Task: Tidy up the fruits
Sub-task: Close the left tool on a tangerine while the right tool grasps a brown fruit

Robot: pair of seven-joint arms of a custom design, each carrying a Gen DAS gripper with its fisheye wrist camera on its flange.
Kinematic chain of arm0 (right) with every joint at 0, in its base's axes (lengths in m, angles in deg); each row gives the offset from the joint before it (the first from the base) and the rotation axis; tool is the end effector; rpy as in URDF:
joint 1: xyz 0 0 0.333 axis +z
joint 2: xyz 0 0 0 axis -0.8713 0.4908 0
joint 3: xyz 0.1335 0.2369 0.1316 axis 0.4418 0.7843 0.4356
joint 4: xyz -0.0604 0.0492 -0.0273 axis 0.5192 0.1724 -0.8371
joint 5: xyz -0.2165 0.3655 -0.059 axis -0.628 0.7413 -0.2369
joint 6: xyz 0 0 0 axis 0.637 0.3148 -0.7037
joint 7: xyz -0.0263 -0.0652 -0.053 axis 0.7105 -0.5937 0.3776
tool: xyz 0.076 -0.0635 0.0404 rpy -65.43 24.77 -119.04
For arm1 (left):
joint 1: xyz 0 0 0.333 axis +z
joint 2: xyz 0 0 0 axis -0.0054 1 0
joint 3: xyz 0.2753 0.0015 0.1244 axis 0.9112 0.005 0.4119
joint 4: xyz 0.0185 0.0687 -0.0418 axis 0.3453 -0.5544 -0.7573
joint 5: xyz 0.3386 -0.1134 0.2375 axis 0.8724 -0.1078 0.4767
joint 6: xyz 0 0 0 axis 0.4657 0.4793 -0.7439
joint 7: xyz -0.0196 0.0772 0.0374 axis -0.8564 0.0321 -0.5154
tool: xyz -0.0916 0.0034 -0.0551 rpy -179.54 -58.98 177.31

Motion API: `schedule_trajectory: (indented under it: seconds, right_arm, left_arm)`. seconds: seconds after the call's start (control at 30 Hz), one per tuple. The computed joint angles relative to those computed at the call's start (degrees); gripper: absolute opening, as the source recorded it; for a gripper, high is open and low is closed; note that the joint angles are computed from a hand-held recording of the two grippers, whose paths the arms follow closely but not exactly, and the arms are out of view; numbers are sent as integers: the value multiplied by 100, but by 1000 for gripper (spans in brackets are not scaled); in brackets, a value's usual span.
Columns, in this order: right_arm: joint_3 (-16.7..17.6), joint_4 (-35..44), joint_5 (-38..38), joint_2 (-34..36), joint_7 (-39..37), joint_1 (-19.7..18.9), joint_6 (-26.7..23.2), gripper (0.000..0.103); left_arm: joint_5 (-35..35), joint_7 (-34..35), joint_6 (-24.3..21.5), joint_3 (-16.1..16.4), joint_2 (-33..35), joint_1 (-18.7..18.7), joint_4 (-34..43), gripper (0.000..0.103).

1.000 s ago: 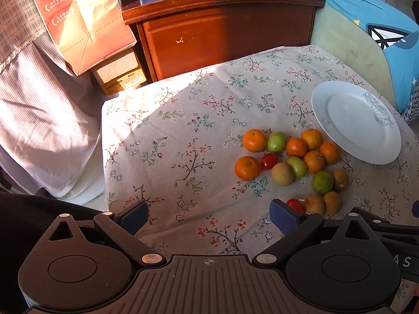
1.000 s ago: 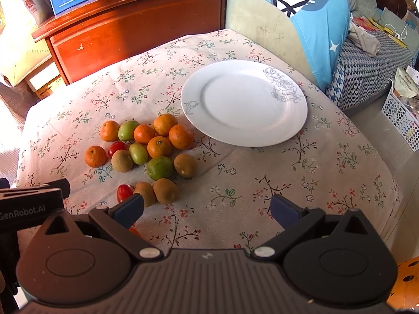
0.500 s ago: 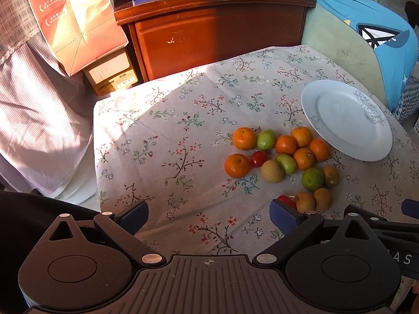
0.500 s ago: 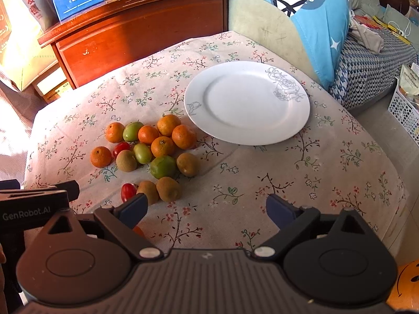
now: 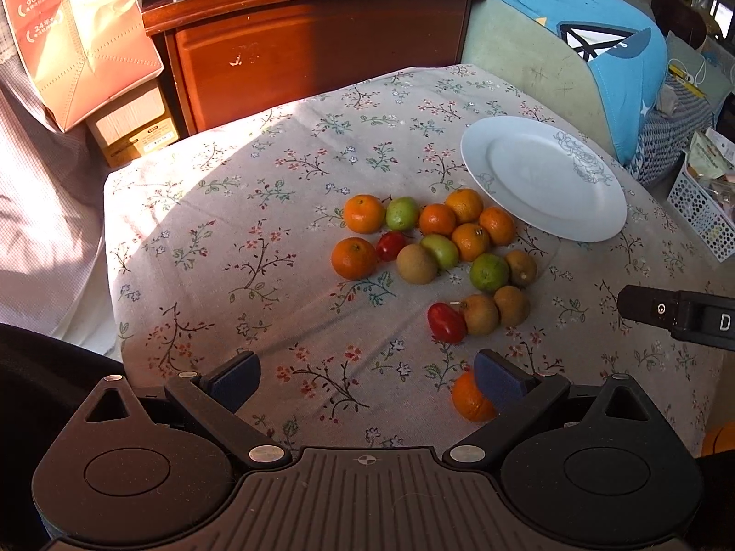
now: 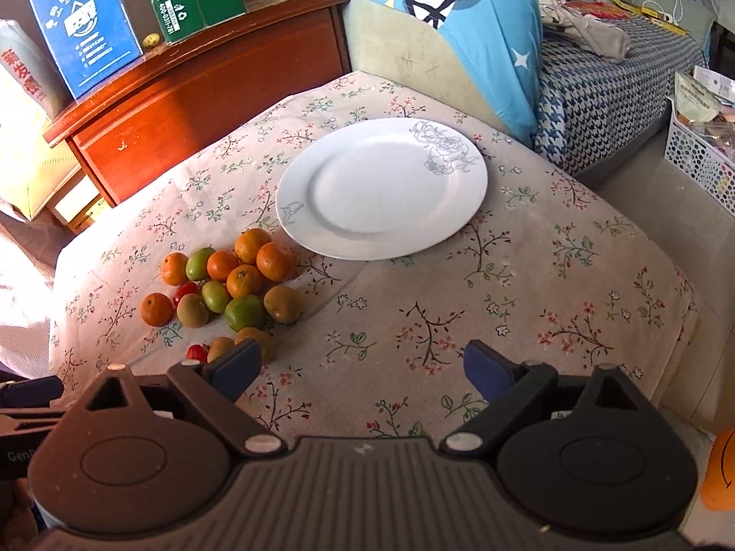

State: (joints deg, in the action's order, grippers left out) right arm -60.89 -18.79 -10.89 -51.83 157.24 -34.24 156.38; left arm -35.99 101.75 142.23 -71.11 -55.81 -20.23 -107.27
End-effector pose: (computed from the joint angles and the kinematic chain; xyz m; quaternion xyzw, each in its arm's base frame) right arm 0.5847 0.3882 0.5090 -0.6363 0.6981 -0.1603 0.2864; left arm 0.5699 -0.3796 0.5059 -0.6697 0.6812 -0.2288 0.1873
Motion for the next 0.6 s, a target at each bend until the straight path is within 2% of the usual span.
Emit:
schedule_trajectory:
  seconds: [0.07, 0.23, 0.47, 0.6]
  right_arm:
    - [-36, -120, -3, -84, 184, -14, 39, 86]
    - [-27, -201, 73, -126, 323, -69, 60, 81]
    - [117, -242, 658, -35, -199, -188, 426, 63]
    - [174, -248, 923, 45, -502, -219, 692, 56]
  left_arm:
    - [-116, 174, 212, -40, -73, 32, -176, 100]
    - [-292, 330, 635, -87, -88, 35, -401, 98]
    - [-116, 520, 956, -114, 63, -76, -402, 97]
    - [-4, 632, 1005, -114, 232, -130, -297, 79]
